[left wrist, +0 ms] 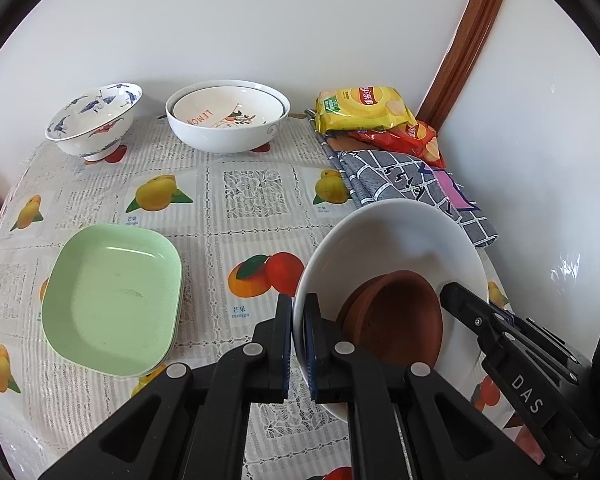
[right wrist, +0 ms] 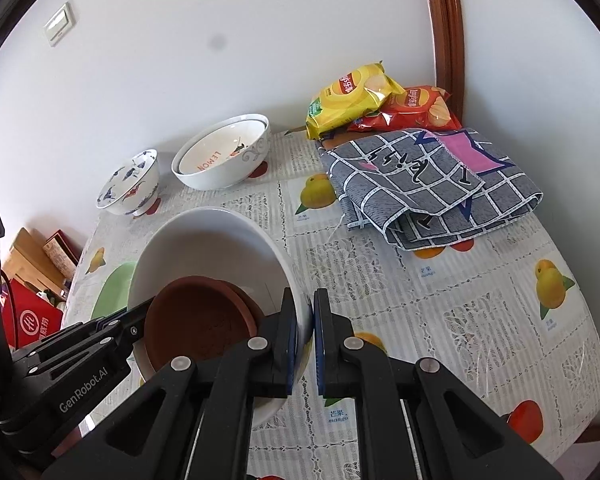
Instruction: Organize plates and bowls
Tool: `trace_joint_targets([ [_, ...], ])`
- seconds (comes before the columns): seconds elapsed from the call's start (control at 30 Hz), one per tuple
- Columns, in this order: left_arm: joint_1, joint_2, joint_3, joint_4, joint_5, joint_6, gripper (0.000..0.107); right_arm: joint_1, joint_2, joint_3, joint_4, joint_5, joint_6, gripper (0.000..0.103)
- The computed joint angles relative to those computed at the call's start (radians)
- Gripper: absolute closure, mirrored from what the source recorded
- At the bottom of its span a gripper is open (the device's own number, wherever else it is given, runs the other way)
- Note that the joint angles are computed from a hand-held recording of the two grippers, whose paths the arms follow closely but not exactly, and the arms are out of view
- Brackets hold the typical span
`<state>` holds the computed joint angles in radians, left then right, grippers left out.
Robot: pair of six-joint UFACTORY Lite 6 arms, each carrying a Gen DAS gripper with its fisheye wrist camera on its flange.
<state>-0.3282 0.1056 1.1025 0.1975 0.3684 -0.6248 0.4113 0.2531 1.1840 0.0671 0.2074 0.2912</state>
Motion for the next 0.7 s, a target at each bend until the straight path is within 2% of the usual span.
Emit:
trace_joint_targets([
  [0.43, 0.086, -0.095, -0.065, -0.049, 0.013, 0.1, 0.101, 0.091, 0.025, 0.066, -0.17, 0.024, 0.211, 0.095],
  [0.7, 0.168, -0.135, -0.095, -0.102, 0.028, 0.194, 0.101, 0.154, 0.092, 0.147, -0.205, 0.039, 0.271, 0.095],
])
